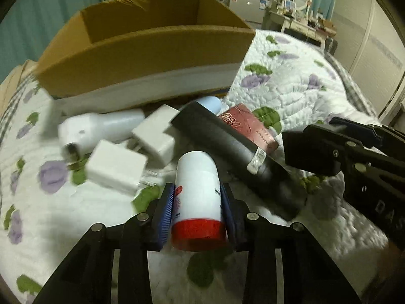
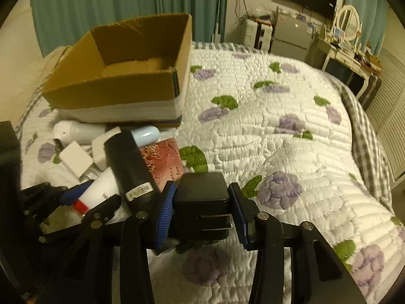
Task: Organize rigid objects
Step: 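Grasp the white red-capped bottle with the left gripper while the right grasps the black square case, then carry the bottle and case into the cardboard box and open both grippers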
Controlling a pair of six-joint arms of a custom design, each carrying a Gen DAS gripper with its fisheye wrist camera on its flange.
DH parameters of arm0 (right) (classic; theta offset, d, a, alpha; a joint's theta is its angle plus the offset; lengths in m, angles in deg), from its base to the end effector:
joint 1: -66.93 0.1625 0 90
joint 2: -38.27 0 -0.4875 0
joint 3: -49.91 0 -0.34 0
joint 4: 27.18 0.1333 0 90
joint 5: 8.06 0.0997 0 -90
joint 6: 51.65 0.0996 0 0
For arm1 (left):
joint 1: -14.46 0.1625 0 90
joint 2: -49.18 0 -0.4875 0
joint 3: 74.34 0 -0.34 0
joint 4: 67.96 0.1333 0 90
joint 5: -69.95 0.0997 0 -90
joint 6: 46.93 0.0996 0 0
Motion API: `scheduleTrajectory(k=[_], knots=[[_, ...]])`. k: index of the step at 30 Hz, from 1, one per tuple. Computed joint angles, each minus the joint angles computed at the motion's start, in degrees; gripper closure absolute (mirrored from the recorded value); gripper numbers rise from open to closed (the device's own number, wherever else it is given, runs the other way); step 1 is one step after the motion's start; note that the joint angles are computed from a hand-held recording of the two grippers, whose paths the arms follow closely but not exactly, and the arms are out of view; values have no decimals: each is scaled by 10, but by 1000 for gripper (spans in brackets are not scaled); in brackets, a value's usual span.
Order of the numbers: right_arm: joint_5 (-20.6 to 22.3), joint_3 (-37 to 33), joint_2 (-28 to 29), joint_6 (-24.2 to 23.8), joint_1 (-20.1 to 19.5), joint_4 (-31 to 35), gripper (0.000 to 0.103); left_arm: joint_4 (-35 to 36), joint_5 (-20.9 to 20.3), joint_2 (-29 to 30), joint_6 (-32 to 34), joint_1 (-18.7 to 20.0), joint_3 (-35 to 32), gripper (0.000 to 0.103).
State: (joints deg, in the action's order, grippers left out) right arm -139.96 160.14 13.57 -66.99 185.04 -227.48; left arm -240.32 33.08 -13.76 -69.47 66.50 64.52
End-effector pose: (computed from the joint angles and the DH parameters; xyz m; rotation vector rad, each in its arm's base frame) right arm 0.3374 -0.4898 0.0017 0.6985 -2.2964 0.6238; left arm -0.0844 -0.4545 0.2186 0.2446 2.2895 -0.6916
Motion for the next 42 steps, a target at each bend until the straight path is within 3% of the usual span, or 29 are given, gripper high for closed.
scheduleTrajectory(k=[8, 17, 22, 29, 37, 42], knots=[[21, 10, -26, -27, 40, -27, 61, 25, 56, -68, -1, -76, 14, 66], [60, -39, -47, -60, 65, -12, 61, -1, 111, -92, 70, -96, -30, 66], [92, -107, -37, -84, 64, 19, 61, -62, 129, -71, 162, -66, -86, 66], [130, -242, 16, -116, 47, 89, 61, -129, 108, -20, 274, 7, -184, 66], [140, -368, 96, -122, 15, 173, 61, -126, 72, 37, 308, 87, -259, 66], [152, -393, 119, -118, -5, 187, 61, -146, 55, 58, 338, 114, -274, 64]])
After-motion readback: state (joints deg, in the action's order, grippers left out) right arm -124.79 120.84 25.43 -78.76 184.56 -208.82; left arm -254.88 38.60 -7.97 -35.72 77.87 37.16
